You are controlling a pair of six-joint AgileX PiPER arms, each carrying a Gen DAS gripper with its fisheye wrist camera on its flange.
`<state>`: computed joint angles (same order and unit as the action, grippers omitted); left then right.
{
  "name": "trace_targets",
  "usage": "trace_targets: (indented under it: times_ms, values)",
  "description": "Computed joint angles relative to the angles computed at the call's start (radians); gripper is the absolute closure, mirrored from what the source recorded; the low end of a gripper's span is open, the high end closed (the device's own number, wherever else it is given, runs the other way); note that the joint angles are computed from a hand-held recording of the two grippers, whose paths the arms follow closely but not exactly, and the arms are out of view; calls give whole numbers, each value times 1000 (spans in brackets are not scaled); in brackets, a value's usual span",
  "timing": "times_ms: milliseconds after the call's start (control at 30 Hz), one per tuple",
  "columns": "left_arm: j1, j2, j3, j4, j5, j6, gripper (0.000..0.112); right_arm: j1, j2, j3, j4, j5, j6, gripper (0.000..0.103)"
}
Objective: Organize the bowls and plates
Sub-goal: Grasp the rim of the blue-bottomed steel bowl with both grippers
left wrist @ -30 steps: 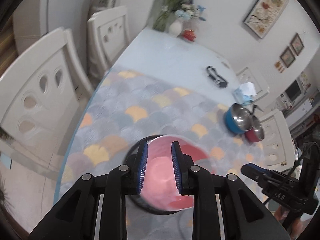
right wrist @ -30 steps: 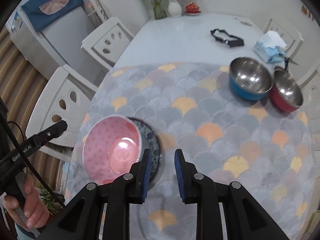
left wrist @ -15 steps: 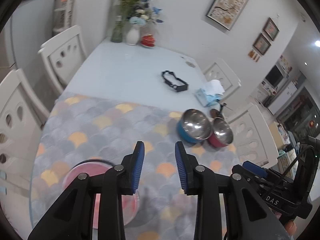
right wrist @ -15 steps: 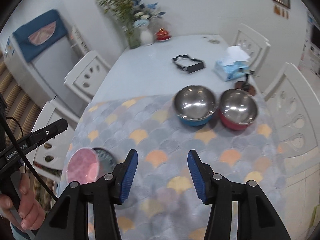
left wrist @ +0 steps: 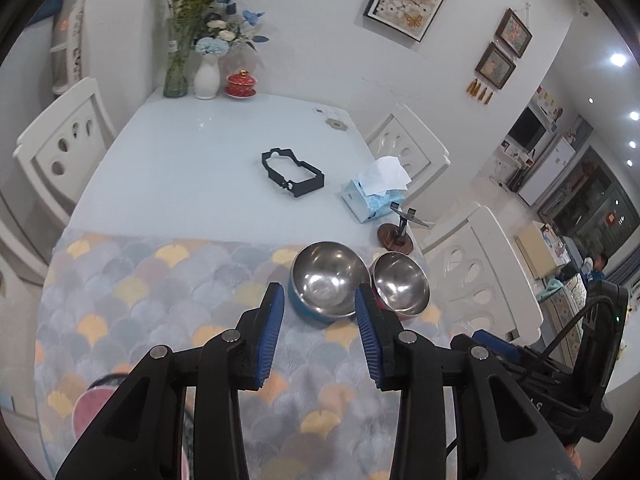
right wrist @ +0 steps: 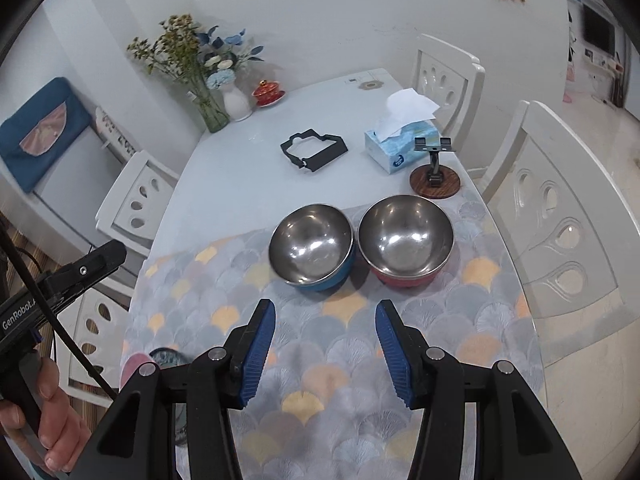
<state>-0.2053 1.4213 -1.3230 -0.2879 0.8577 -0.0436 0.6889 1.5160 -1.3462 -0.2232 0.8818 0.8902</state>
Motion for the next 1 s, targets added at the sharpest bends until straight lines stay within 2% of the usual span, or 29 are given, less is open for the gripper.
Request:
trace_targets:
  times_ms: [133, 200, 233, 267, 367, 600, 767, 833, 1000]
  values:
    - [-13, 98, -70, 9, 12, -3, 74, -54, 45, -2, 80, -44, -59, 53]
    - [-1, 159, -110, -29, 25, 26, 67, -76, 84, -10, 116, -69, -82, 53]
    - [8, 194, -133, -48, 33, 33, 59, -83, 101, -14, 127, -78, -89, 53]
    - [17, 225, -149, -72, 33, 41, 57, -92, 122, -20, 142, -87, -98, 53]
    - [45, 313, -205, -127, 47, 76, 57, -124, 199, -42, 200, -109, -142, 53]
    - [49, 505, -354, -113, 75, 75, 58, -181, 325, -59, 297, -183, -153, 53]
    - [31, 639, -477, -93, 118, 73, 63, -198, 422, -136, 328, -175, -181, 53]
    - [16, 684, -509, -57, 117, 37, 63, -202, 458, -168, 319, -166, -172, 53]
    - [14, 759, -554, -85, 121, 42, 65, -221, 535, -224, 335, -160, -175, 53]
